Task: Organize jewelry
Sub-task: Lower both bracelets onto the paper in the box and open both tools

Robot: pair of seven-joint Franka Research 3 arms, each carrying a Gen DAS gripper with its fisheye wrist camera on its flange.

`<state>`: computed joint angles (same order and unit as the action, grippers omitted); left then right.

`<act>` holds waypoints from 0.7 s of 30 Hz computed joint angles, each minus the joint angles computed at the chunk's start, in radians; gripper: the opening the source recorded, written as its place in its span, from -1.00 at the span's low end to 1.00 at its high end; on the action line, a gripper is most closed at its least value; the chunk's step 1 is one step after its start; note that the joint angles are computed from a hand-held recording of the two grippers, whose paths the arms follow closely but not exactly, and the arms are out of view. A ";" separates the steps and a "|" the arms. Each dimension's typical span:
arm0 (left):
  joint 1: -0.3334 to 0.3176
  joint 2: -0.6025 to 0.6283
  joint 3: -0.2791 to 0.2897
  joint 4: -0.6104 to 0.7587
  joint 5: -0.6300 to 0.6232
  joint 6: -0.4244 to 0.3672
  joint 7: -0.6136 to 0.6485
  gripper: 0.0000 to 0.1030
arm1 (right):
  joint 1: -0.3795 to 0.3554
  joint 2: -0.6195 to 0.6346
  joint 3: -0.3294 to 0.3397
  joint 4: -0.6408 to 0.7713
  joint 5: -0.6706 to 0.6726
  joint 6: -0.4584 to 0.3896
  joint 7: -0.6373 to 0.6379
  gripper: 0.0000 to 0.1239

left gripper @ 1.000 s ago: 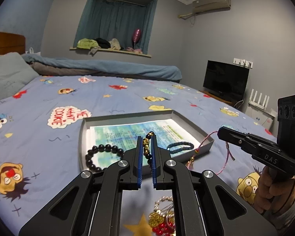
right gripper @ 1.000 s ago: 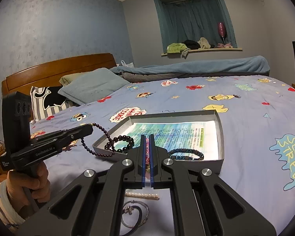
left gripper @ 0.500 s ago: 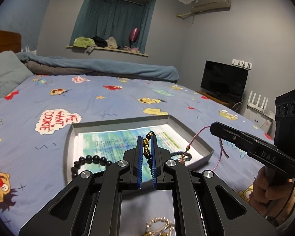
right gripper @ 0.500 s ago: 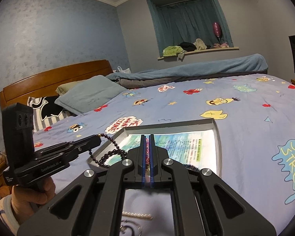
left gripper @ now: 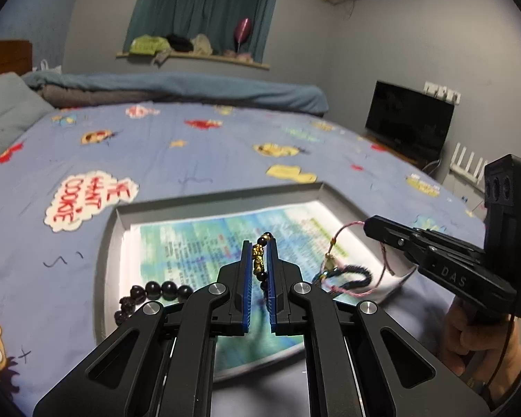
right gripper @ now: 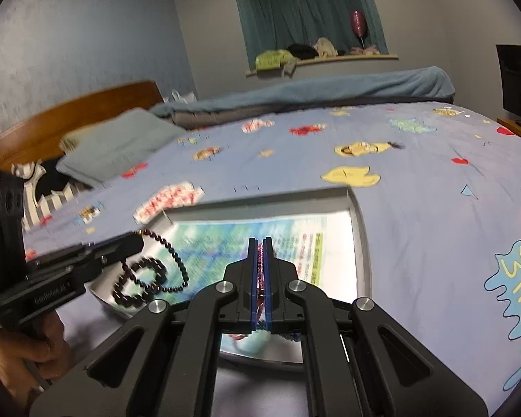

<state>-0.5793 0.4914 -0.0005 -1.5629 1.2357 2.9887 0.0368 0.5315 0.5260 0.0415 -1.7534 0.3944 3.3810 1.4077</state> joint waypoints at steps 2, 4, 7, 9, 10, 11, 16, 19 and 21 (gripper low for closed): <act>0.044 0.017 -0.058 -0.001 -0.118 -0.022 0.134 -0.84 | 0.040 0.008 -0.049 0.013 0.019 -0.036 0.003 -0.95; 0.062 0.029 -0.083 -0.003 -0.202 -0.036 0.224 -0.84 | 0.030 0.012 -0.046 0.018 0.019 -0.052 0.015 -0.95; 0.070 0.044 -0.103 0.000 -0.302 -0.069 0.332 -0.84 | 0.015 0.020 -0.040 0.027 0.015 -0.082 0.041 -0.95; 0.059 0.053 -0.098 0.006 -0.345 -0.088 0.377 -0.84 | 0.008 0.023 -0.036 0.031 0.005 -0.097 0.055 -0.95; 0.051 0.055 -0.090 0.008 -0.358 -0.094 0.389 -0.83 | 0.009 0.024 -0.039 0.032 -0.001 -0.101 0.061 -0.95; 0.041 0.055 -0.079 0.008 -0.365 -0.097 0.396 -0.83 | 0.012 0.025 -0.043 0.034 -0.007 -0.105 0.067 -0.95; 0.006 0.054 -0.043 0.012 -0.371 -0.120 0.395 -0.83 | 0.029 0.021 -0.066 0.027 -0.026 -0.101 0.097 -0.95; -0.014 0.048 -0.020 0.007 -0.344 -0.130 0.366 -0.43 | 0.022 0.014 -0.058 0.013 -0.030 -0.083 0.104 -0.93; -0.031 0.033 0.002 -0.006 -0.296 -0.125 0.326 -0.23 | 0.017 0.009 -0.051 0.003 -0.030 -0.070 0.105 -0.79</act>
<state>-0.6105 0.5244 0.0015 -1.5691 0.9395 2.8639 0.3624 0.5487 0.5345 -0.0099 -1.7508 0.3640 3.3112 1.5126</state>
